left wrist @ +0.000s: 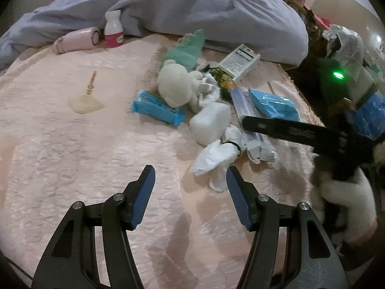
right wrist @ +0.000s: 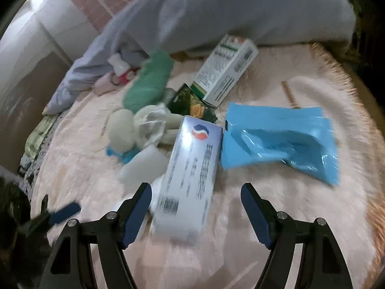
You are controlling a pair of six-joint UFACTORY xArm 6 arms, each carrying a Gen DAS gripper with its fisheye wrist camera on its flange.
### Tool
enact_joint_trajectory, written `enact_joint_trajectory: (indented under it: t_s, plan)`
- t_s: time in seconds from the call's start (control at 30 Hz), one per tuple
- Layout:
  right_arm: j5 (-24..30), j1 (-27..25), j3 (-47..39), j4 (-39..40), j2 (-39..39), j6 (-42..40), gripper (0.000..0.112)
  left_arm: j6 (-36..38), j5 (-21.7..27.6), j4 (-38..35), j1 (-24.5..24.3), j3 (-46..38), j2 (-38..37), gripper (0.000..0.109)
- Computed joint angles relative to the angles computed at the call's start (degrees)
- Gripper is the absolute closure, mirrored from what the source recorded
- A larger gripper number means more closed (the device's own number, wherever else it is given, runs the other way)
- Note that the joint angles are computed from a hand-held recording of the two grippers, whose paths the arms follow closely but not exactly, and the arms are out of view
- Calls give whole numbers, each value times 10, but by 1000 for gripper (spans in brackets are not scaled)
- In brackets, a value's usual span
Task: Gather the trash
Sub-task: 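Grasp the white medicine box with the right gripper while the left gripper grasps a white glove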
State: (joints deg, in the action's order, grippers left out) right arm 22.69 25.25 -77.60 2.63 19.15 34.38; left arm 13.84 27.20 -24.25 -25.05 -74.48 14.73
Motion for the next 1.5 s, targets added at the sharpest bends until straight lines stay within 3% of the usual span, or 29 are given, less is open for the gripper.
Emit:
enact_joint_trajectory:
  t_s: [0.03, 0.13, 0.27, 0.4, 0.43, 0.5, 0.6, 0.7, 0.87, 0.97, 1.07, 1.5]
  plan:
    - [13, -3, -25, 12, 22, -8, 40, 6, 3, -6, -1, -7, 6, 48]
    - [11, -5, -46, 28, 44, -24, 66, 22, 3, -16, -7, -28, 27, 48]
    - [1, -3, -12, 36, 13, -45, 66, 34, 10, -20, -19, -67, 62, 48]
    - [-29, 1, 98, -4, -87, -14, 66, 40, 31, -18, -27, -105, 97, 49]
    - [-29, 3, 117, -19, -104, -3, 66, 35, 39, -14, -27, -114, 106, 52]
    - [-20, 7, 167, -56, -154, 27, 66, 34, 71, -32, -24, -136, 123, 86]
    - [-3, 12, 215, -77, -203, 48, 66, 36, 82, -59, -20, -128, 114, 96]
    - [13, 18, 258, -120, -248, 86, 66, 54, 79, -80, -20, -96, 78, 97]
    - [-23, 31, 308, -91, -280, 94, 66, 62, 54, -71, -33, -34, 12, 97]
    - [-23, 35, 319, -145, -290, 152, 66, 54, 33, -55, -44, -1, -23, 97]
    - [10, 41, 318, -203, -299, 195, 66, 39, 14, -30, -56, 21, -44, 97]
    - [30, 47, 362, -266, -379, 262, 66, -26, -35, 65, -102, 54, -81, 97]
